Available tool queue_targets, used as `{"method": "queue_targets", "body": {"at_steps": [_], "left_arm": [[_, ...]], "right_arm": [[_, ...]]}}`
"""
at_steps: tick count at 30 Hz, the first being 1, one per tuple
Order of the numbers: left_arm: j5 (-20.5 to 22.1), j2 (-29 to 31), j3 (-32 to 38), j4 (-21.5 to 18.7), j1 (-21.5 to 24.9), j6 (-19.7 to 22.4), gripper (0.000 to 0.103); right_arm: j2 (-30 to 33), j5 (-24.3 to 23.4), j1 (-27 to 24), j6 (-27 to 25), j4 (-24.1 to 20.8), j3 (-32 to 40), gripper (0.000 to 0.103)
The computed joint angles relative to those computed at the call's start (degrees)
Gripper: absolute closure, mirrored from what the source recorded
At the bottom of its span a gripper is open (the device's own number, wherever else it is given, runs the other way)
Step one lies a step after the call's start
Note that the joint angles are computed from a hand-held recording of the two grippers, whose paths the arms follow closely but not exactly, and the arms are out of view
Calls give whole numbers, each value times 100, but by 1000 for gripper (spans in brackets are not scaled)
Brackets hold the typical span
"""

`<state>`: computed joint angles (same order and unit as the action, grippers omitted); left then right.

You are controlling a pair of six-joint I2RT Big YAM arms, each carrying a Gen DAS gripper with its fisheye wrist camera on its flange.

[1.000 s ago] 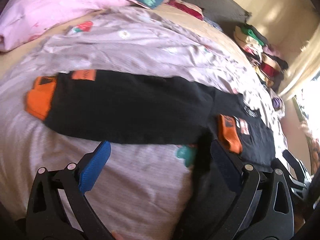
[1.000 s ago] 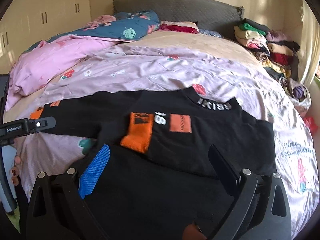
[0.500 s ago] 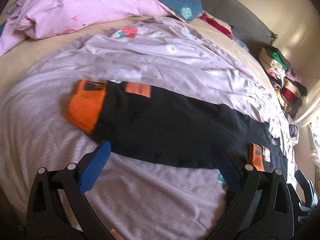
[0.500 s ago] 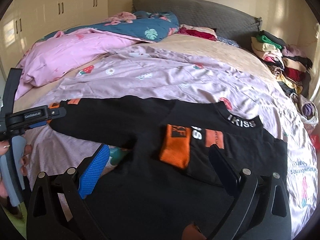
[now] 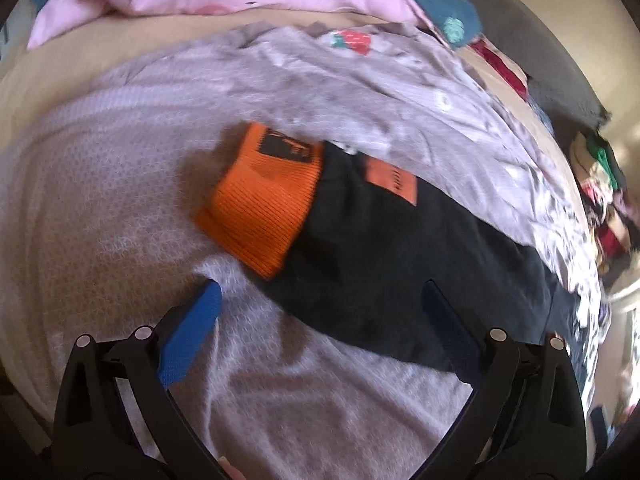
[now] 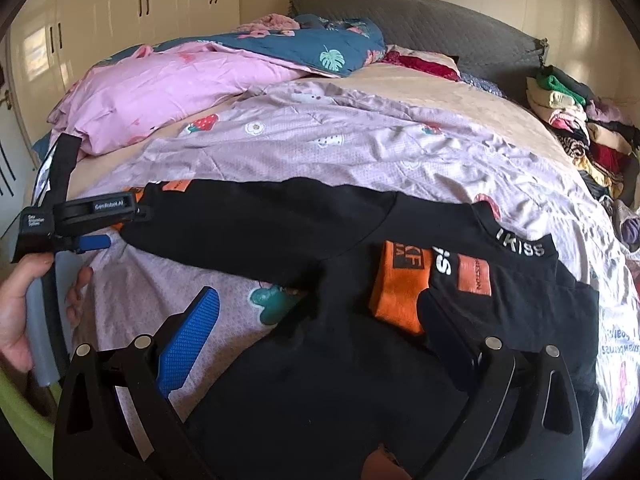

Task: Fold small clothes

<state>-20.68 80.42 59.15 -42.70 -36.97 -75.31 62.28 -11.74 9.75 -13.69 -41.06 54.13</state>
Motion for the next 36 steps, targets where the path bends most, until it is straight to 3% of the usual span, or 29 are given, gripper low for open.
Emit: {"method": "queue_targets", "body": {"at_steps": [2,4,5,8,12,15,21,30,36], "left_arm": [[-194,-41,-35,-8,18,-51,22],[-208,-121,-127,126,74,-67,47],[-151,-145,-186,210,125,-83,49],[-118,-181,-288,376,222,-158,69],[-164,-329,-472,867,199,-87,86],[-433,-532,-535,1237,22,143,89],[-861,-721,-227,1367,-406,649,96],[-999,-398,775,1393,-714,1443,97],[-1005,-42,1457,1348,-887,1928,97]], "right_arm": [[-6,-25,-61,36,17,-34,5],[-32,25,-116,1,62,-93,5],[-39,54,-144,-21,81,-123,5],[-35,130,-251,-28,108,-185,5],[-95,-69,-518,106,97,-256,5],[-226,-267,-767,207,57,-338,5],[-581,-546,-1383,105,-97,-477,5],[-727,-1207,-2468,131,-181,-547,5],[-744,-1470,-2906,131,-193,-573,5]]}}
